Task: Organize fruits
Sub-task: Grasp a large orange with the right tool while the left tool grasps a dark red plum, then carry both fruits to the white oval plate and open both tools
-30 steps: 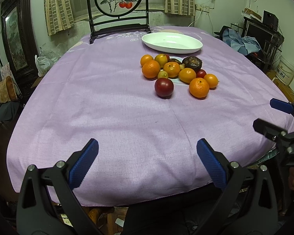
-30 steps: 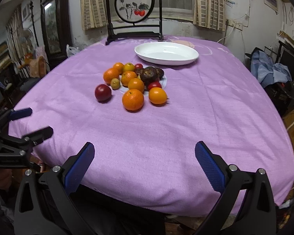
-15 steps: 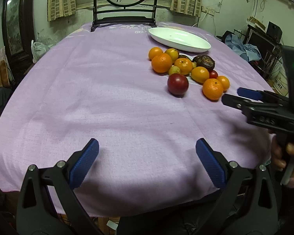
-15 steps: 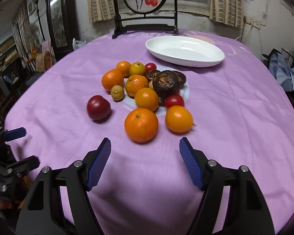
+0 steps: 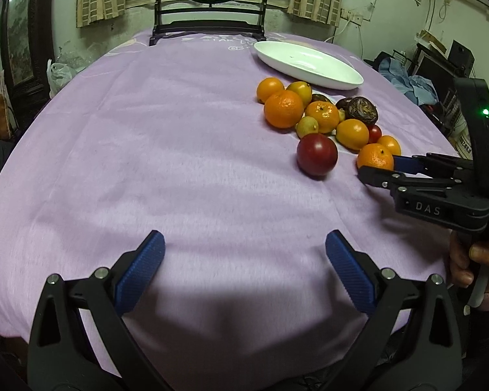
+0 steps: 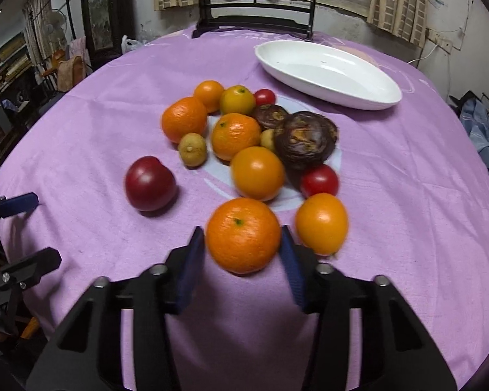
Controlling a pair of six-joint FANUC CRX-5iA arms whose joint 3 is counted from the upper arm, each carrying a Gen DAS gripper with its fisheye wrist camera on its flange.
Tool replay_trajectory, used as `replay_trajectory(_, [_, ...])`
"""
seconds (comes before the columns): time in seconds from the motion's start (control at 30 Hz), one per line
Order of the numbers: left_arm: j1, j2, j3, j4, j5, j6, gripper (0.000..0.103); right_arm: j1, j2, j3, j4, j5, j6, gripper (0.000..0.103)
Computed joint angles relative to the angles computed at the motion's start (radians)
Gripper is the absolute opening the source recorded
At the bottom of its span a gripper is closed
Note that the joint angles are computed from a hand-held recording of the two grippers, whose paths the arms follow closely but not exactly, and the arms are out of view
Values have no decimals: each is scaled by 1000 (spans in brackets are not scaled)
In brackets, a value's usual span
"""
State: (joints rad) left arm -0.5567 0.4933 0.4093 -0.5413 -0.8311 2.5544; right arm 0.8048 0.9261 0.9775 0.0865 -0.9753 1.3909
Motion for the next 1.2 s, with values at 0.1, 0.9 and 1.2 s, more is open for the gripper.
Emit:
replay_trajectory(0.1, [17, 22, 28, 59, 4, -84, 90, -21, -36, -47, -70, 35, 15, 44])
replay_trajectory(0.9, [99, 284, 360, 381, -94, -453, 39, -85, -137, -189, -301, 143, 93, 44])
replay_trajectory(1.2, [129, 227, 273, 449, 19, -485, 39, -118, -122, -104, -356, 122, 141, 44])
